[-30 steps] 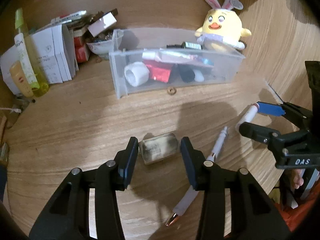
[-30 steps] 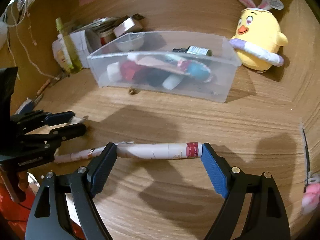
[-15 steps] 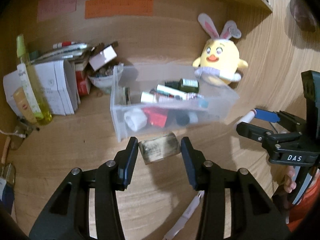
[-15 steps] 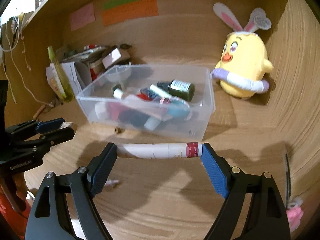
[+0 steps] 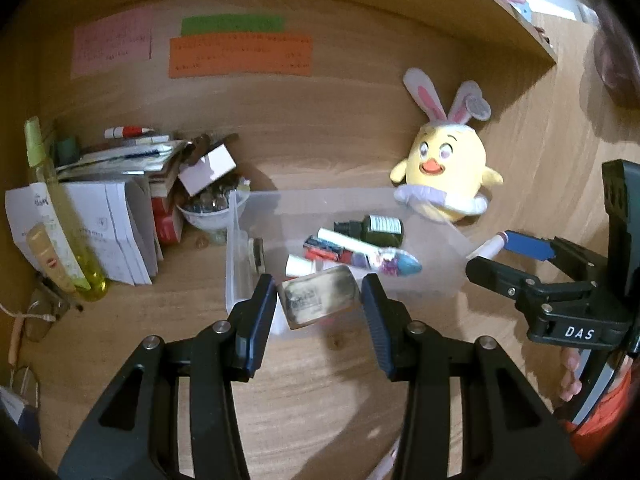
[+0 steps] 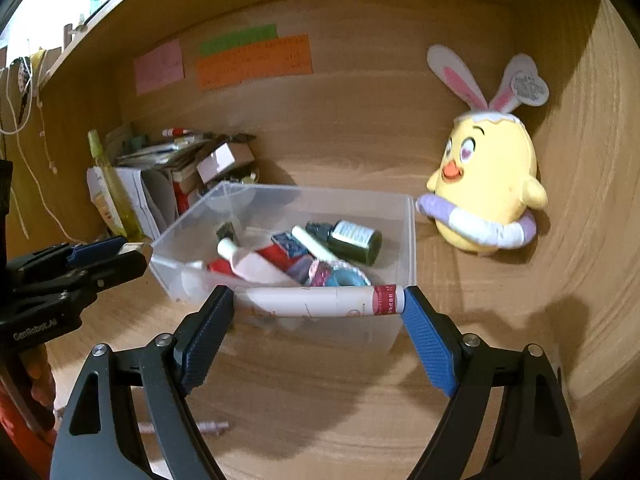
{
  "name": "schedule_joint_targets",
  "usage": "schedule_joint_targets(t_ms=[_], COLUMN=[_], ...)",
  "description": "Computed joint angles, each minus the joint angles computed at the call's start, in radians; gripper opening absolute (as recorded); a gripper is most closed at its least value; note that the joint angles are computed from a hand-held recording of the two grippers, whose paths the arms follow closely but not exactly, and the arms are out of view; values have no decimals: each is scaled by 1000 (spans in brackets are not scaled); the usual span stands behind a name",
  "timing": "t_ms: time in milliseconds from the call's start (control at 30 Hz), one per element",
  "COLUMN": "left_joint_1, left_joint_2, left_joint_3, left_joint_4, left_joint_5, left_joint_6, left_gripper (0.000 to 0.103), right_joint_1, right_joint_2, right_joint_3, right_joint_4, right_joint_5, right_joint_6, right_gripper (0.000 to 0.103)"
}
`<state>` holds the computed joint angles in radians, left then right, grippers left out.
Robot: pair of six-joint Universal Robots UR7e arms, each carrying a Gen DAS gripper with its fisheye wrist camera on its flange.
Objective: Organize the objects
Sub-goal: 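Carry the white tube and clear block over the bin and lower them in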
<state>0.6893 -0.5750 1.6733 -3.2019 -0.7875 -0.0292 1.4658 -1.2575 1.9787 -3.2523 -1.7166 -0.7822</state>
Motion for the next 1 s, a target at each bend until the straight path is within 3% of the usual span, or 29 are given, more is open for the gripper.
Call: schedule_joint_targets(t_ms=[300,667,1000], left_joint_1=[28,86,109], left_joint_2=[34,79,93], left_joint_3=[-98,-193,-218], left_joint_4=[25,174,218], left_joint_5=[5,-13,-49], left_joint_6=[8,-43,-48], left_gripper=[44,44,44], right_joint_1=[9,13,11], right_joint_2=[42,131,179], right_joint_3=[-85,-183,-232], right_joint_4=[39,102,146], right_joint_5=[18,-38,-75], right_joint_6=[25,47,49], right_gripper=[83,83,83])
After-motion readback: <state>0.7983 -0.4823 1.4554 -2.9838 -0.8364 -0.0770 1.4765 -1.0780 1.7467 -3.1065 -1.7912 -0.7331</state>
